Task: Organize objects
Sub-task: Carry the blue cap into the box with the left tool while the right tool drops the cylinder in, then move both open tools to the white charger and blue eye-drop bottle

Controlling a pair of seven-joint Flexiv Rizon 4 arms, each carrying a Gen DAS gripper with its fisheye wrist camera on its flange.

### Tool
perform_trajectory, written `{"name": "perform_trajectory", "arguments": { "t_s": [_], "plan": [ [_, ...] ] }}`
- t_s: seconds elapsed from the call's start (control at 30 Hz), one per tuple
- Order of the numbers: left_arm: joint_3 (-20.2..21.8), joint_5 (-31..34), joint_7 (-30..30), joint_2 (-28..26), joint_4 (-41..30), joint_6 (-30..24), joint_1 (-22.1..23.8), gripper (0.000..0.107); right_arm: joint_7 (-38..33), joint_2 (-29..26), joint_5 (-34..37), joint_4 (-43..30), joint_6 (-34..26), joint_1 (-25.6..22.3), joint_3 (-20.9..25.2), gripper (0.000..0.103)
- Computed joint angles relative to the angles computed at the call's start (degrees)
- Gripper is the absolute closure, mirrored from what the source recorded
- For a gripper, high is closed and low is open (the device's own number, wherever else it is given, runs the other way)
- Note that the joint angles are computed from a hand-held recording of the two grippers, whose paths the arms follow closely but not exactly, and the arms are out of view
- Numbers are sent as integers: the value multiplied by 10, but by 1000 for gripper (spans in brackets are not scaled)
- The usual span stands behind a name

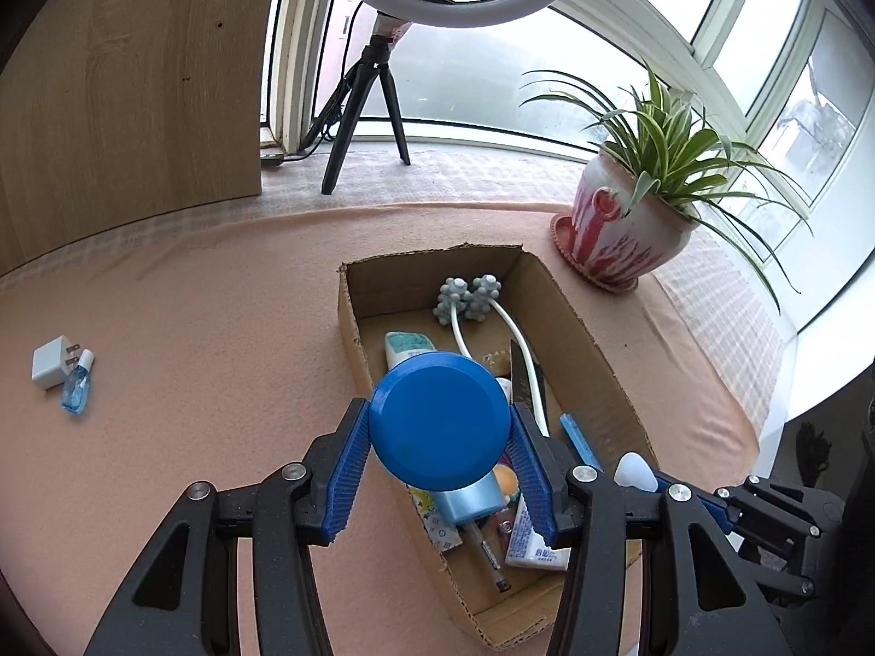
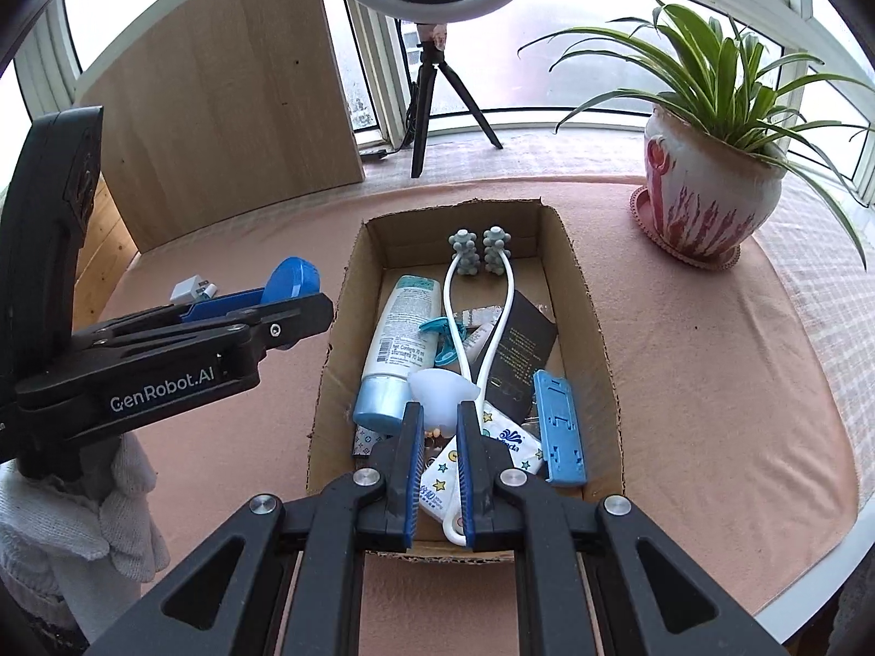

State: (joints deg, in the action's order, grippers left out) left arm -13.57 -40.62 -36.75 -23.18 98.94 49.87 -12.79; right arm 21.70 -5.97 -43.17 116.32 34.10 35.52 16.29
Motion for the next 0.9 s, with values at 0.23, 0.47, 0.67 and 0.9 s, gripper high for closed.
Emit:
{"name": "perform_trajectory", "arguments": {
  "t_s": [0.23,0.47,0.67,0.9],
  "plan": [
    [-3,-3,-56,-20,-27,1,-11,31,-39,1,1,10,21,-5,1,58],
    [-3,-29,-57,3,-4,49,1,31,-114,-8,21,-16,5,-4,-2,52],
    [6,-33,-59,20,20,78,10,31,-132,-28,1,-39,23,0,-12,51],
    [21,-19,-64,29,33,91,27,31,-166,-57,-9,-74,36,7,-26,51]
  ]
}}
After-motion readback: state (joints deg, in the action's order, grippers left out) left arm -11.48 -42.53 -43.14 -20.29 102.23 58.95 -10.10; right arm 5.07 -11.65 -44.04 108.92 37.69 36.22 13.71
